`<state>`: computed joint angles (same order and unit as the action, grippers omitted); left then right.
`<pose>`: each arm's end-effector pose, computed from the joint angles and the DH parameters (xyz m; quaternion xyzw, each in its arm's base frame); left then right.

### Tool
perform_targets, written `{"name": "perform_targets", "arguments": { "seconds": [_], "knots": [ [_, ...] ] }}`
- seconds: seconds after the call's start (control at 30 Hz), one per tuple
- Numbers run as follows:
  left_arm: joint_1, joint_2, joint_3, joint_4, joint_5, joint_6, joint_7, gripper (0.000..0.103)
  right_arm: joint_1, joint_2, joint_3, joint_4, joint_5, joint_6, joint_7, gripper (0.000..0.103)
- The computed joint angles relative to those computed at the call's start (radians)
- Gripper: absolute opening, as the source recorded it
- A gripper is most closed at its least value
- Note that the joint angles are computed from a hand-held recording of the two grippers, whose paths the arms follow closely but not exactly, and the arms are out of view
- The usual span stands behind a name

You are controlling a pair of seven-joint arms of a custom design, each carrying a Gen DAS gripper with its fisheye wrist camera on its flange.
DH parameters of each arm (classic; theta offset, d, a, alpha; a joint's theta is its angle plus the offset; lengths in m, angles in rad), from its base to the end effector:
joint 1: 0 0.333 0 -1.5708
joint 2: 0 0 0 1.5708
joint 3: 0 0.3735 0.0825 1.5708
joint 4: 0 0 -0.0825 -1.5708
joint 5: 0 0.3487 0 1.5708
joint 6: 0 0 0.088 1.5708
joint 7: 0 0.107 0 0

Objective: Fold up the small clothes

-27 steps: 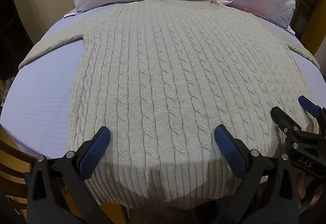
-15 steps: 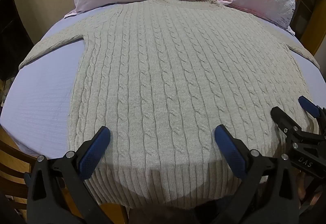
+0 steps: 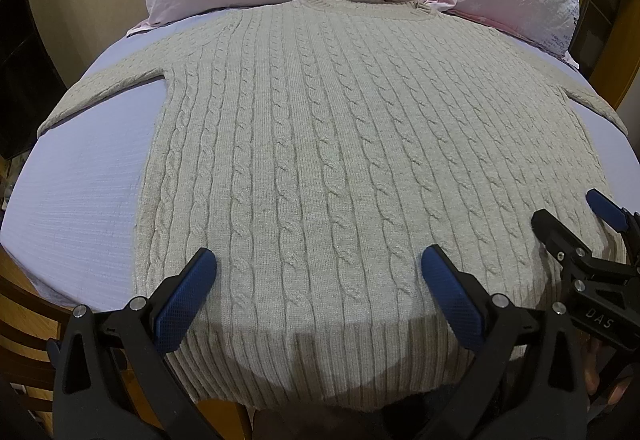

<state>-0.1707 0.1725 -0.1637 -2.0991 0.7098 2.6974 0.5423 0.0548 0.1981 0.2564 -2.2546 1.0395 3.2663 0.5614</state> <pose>0.5461 -0.2076 0.4596 -0.7175 0.6356 -0.1809 0.2199 0.5415 0.0754 0.4241 -0.7242 0.5819 -0.2359 0.2852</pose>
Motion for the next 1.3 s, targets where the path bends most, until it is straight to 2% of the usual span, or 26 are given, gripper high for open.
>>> {"name": "perform_targets", "arguments": {
  "seconds": [0.47, 1.3],
  "knots": [
    [0.000, 0.000, 0.001, 0.000, 0.005, 0.002, -0.004, 0.102, -0.009, 0.000, 0.009, 0.005, 0.029, -0.001, -0.029, 0.101],
    [-0.001, 0.000, 0.002, 0.000, 0.013, 0.004, -0.011, 0.102, 0.017, -0.002, -0.016, 0.014, 0.089, -0.007, -0.085, 0.101]
  ]
}}
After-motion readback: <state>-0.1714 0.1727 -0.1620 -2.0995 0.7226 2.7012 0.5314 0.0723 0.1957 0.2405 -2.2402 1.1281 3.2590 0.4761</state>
